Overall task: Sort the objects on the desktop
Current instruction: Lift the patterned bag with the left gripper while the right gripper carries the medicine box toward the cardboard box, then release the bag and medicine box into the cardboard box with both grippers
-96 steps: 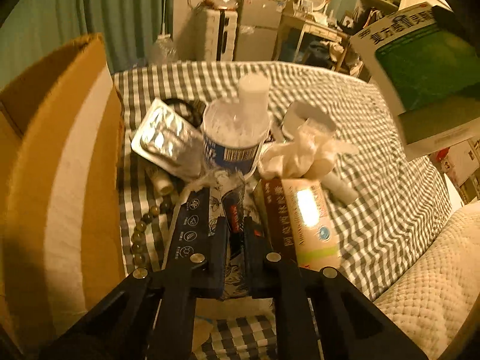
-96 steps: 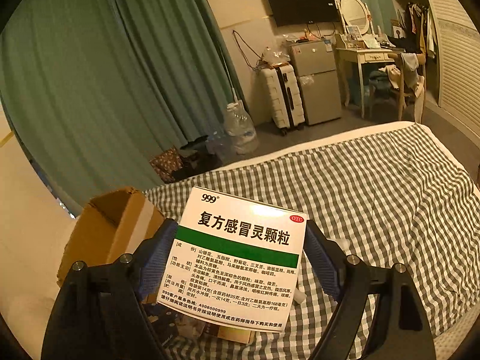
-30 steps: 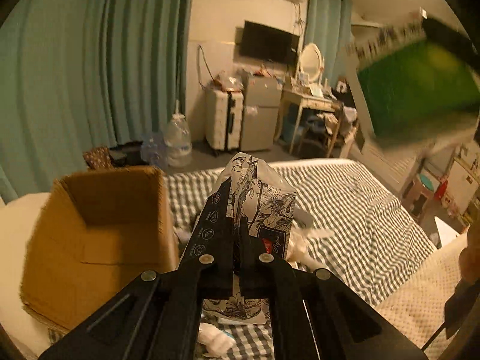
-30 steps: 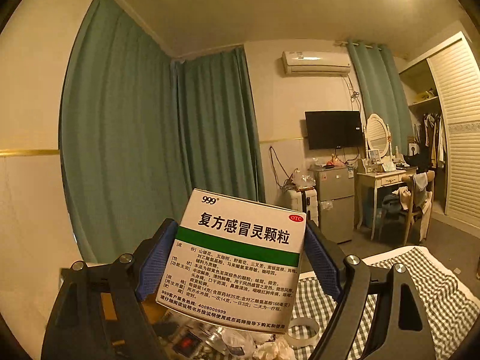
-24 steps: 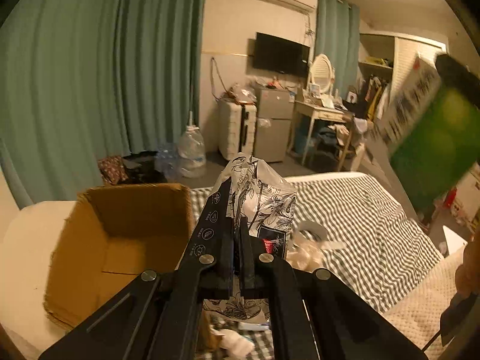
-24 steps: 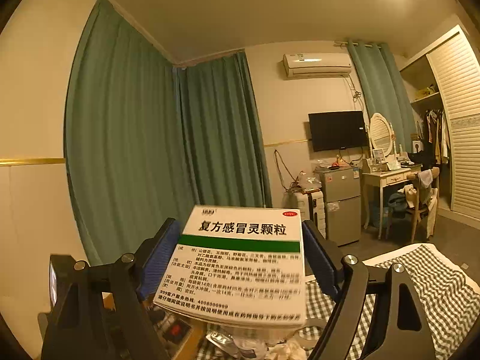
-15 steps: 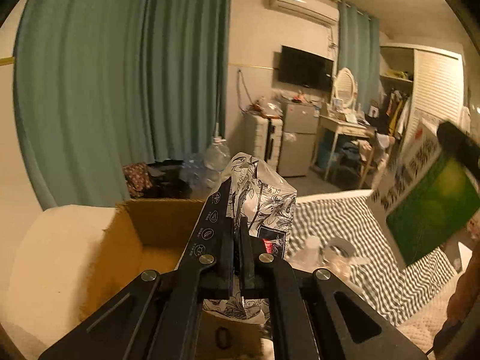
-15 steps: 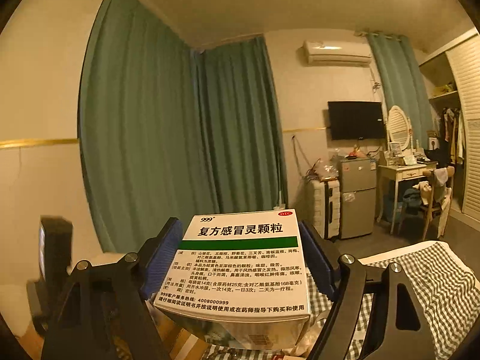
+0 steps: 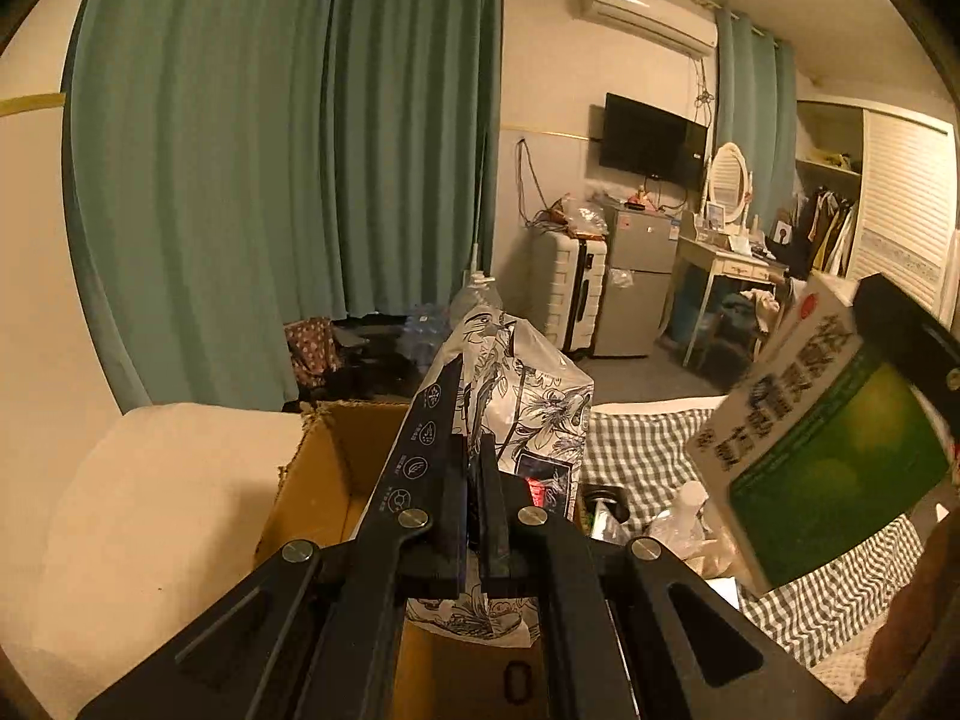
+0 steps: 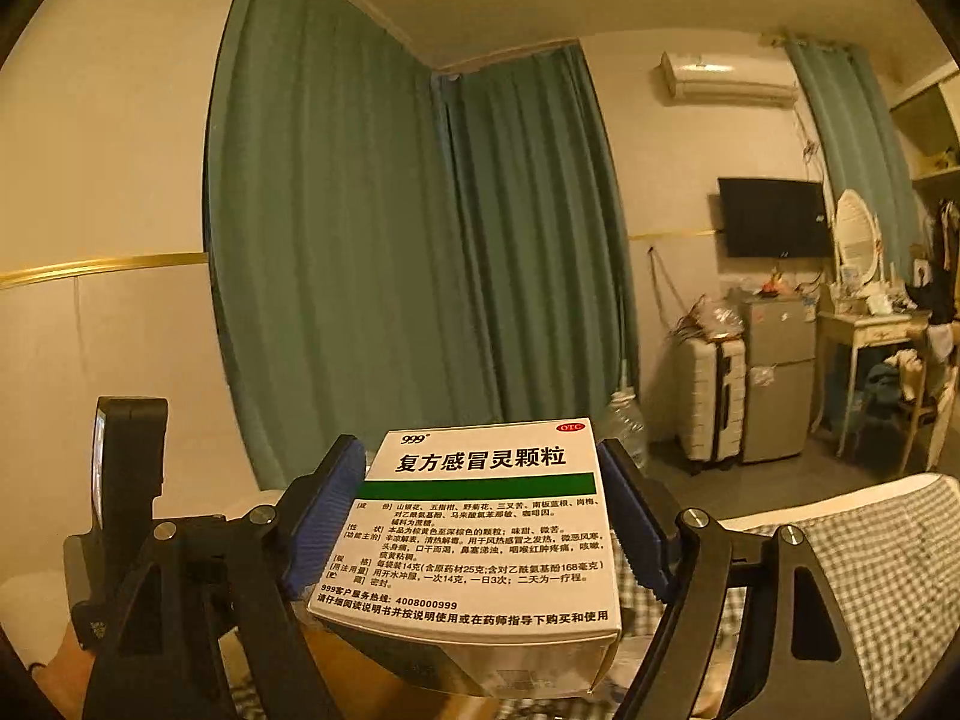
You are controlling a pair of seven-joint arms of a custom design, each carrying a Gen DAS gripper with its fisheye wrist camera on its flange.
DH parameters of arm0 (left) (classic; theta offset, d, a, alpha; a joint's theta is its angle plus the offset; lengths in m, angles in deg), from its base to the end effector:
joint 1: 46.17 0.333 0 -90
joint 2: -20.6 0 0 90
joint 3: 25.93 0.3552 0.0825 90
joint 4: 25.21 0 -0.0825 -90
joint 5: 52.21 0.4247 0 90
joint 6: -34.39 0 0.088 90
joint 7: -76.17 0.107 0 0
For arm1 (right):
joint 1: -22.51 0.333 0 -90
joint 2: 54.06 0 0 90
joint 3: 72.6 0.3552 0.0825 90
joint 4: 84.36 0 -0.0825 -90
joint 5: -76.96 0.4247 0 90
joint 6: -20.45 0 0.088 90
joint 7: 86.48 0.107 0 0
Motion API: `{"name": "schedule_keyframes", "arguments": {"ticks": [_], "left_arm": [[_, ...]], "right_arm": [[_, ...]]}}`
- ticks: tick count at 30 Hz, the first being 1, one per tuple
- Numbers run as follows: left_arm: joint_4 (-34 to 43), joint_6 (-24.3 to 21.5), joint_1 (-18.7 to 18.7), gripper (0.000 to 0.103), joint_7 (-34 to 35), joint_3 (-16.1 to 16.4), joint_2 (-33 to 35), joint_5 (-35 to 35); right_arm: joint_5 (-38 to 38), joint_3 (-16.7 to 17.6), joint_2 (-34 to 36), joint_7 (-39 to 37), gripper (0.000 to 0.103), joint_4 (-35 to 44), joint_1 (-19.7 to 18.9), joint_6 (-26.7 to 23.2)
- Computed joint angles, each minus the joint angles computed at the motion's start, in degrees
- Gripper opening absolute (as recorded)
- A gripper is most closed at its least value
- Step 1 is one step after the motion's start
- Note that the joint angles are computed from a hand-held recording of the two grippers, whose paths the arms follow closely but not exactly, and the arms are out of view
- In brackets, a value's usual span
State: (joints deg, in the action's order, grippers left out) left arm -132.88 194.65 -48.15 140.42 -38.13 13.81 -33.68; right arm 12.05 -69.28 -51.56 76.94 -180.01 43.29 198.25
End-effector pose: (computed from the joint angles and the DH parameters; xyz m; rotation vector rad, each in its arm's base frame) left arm 0.5857 -0.1722 0.7131 -1.5559 1.6428 -1.0066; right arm 0.5575 0.3314 0.7255 -1.4088 1.1057 -0.7585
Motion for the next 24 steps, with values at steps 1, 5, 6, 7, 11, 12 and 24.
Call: {"name": "schedule_keyframes", "arguments": {"ticks": [1,5,6,7,11,12,24], "left_arm": [[-0.06,-0.11,0.19,0.002,-0.24,0.09,-0.04,0.25],[0.06,-1.13,0.24,0.002,1.15,0.97,0.31,-1.84],[0.21,-1.64,0.1,0.002,2.05,1.3,0.56,-3.18],[0.36,-2.06,-0.14,0.002,3.38,1.75,0.93,-5.2],[0.93,-4.52,-0.24,0.002,5.71,2.8,2.55,-9.89],[0.93,-5.15,-0.21,0.002,5.83,2.97,2.76,-10.4],[3.56,-15.19,-0.77,0.002,6.97,3.99,6.4,-11.47]], "right_arm": [[2.58,0.38,0.88,-1.89,0.078,0.37,-0.07,0.37],[11.5,0.8,3.84,-9.76,0.078,1.47,1.05,0.76],[12.74,0.62,4.42,-11.01,0.078,1.74,1.61,0.62],[15.15,0.89,5.1,-13.39,0.078,1.96,1.74,0.66],[24.23,2.68,7.32,-22.18,0.078,2.29,1.59,0.61],[25.34,2.64,7.49,-23.04,0.078,1.9,2.16,0.72],[48.4,9.54,13.75,-47.49,0.078,5.18,0.06,-7.58]]}}
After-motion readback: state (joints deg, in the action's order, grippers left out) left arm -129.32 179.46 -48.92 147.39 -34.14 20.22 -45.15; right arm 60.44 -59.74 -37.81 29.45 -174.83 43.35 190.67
